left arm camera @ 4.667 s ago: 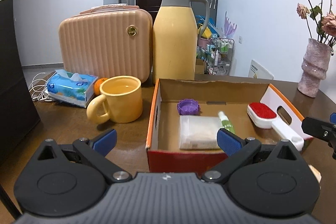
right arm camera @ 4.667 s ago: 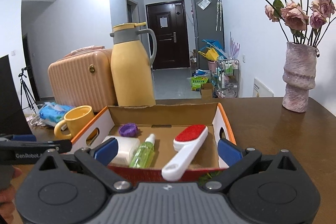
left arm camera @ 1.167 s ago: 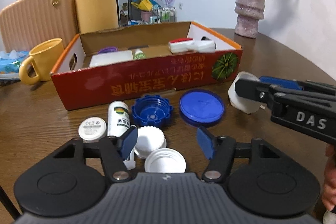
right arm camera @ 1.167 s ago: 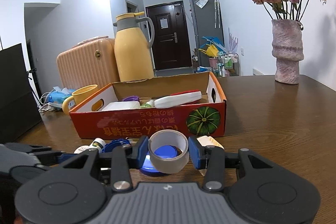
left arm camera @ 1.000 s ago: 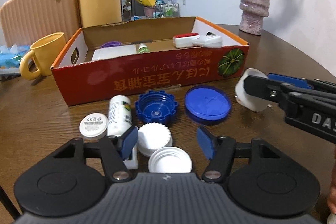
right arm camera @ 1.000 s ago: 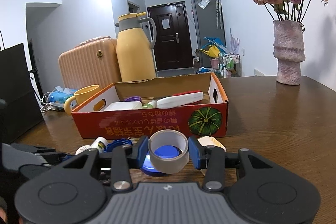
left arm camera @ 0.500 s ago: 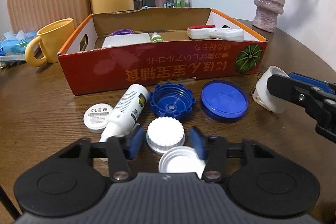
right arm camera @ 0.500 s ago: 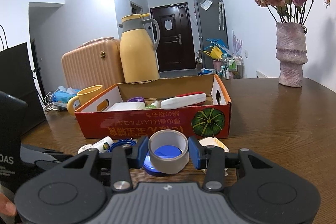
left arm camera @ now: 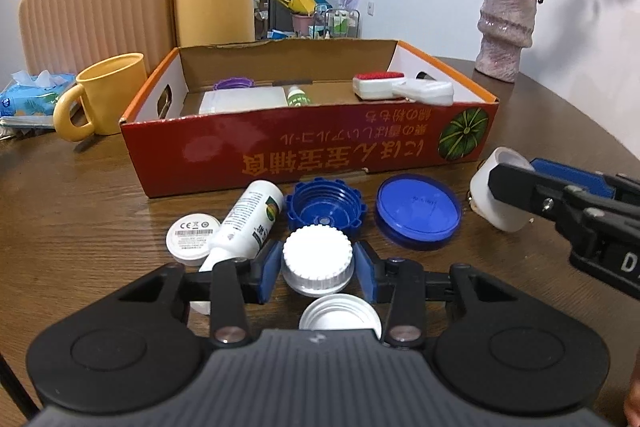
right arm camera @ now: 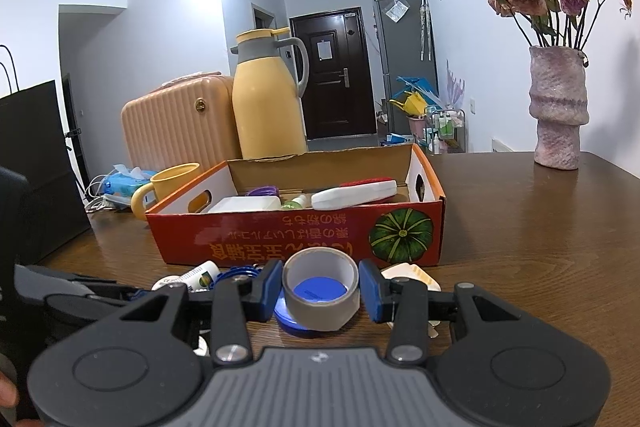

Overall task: Organize rigid objects
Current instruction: 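Grasp the white ridged cap with the left gripper while the right gripper holds the tape roll, then carry the tape roll and white cap over the cardboard box with both grippers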

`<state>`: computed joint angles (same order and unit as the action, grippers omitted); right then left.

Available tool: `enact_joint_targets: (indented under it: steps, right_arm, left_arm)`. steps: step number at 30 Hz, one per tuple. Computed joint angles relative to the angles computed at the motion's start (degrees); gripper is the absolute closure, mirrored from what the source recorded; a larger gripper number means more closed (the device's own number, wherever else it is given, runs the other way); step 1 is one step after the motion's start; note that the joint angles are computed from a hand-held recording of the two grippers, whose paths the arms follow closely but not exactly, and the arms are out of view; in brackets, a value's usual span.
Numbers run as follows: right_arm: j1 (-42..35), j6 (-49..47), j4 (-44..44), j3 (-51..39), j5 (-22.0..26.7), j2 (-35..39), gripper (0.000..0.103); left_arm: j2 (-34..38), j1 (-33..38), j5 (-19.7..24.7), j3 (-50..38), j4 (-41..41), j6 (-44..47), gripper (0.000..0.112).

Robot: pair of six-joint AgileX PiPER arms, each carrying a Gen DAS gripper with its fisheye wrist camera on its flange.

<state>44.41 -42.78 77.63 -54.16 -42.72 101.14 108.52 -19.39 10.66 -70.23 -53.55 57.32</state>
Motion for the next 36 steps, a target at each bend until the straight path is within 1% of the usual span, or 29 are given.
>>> enact_joint_targets:
  steps: [6, 9, 13, 16, 24, 32, 36]
  right_arm:
    - [0.4, 1.6, -1.9, 0.4, -1.3, 0.1, 0.062]
    - [0.8, 1.1, -2.0, 0.0, -2.1, 0.3, 0.062]
    - [1.3, 0.0, -1.8, -0.6, -3.2, 0.1, 0.062]
    - [1.5, -1.5, -1.3, -1.2, -3.8, -0.2, 0.062]
    - [0.7, -7.6, 0.7, -4.9, -3.5, -0.7, 0.062]
    - [-1.6, -13.6, 2.1, -10.7, -1.3, 0.7, 0.062]
    - [-3.0, -15.8, 2.4, -13.4, 0.0, 1.7, 0.062]
  left_arm:
    - [-2.4, 0.6, -0.3, 2.2, -11.9, 11.5, 0.072]
    - [-3.4, 1.1, 0.0, 2.6, -14.8, 14.0, 0.072]
    - [-4.5, 1.7, 0.4, 2.7, -16.1, 14.9, 0.072]
    - [-4.9, 2.1, 0.5, 2.2, -15.1, 13.8, 0.072]
    - [-5.8, 2.8, 0.1, -0.1, -12.9, 11.1, 0.072]
    - [-4.5, 2.7, -0.3, -5.2, -5.7, 2.5, 0.072]
    - [-2.9, 2.6, -0.3, -8.6, 0.4, -4.5, 0.072]
